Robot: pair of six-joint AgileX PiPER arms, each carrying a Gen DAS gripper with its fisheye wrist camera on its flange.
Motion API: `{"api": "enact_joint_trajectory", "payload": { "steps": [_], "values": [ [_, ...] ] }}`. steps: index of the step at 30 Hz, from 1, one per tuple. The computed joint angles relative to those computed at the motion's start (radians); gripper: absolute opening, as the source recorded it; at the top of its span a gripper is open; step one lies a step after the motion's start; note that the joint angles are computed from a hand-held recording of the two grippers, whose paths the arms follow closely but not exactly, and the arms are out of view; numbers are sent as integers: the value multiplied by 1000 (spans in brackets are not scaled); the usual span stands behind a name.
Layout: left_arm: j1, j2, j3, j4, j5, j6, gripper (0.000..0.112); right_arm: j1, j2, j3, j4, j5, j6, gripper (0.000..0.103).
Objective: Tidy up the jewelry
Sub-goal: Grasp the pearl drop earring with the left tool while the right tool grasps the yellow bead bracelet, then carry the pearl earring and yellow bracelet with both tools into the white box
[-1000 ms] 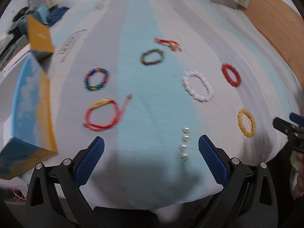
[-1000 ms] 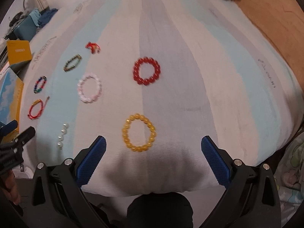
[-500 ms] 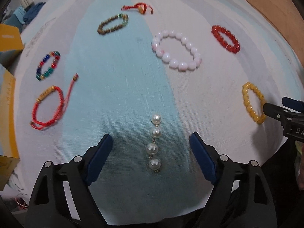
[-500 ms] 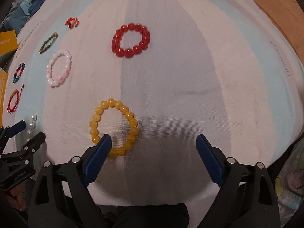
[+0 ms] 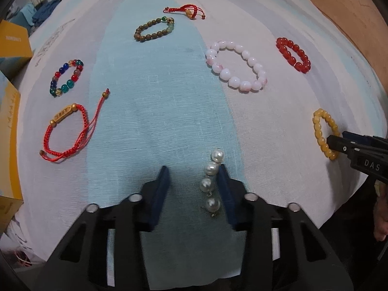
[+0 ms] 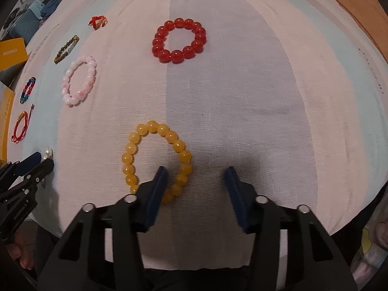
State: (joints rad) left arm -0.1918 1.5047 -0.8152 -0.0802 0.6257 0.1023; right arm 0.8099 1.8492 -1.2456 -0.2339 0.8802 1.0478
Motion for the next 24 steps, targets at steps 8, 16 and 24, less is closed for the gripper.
{"api": "enact_joint_trajectory", "payload": {
  "steps": [8, 16, 24],
  "values": [
    [0, -15, -22, 12, 57, -14, 10, 8, -29, 4, 8, 0, 30, 9],
    [10, -55, -50, -1, 97, -11, 10, 12, -106, 7, -32, 11, 59, 9],
    [23, -108, -120, -2, 182, -16, 10, 66, -150, -55, -99, 43, 114, 9]
  ]
}}
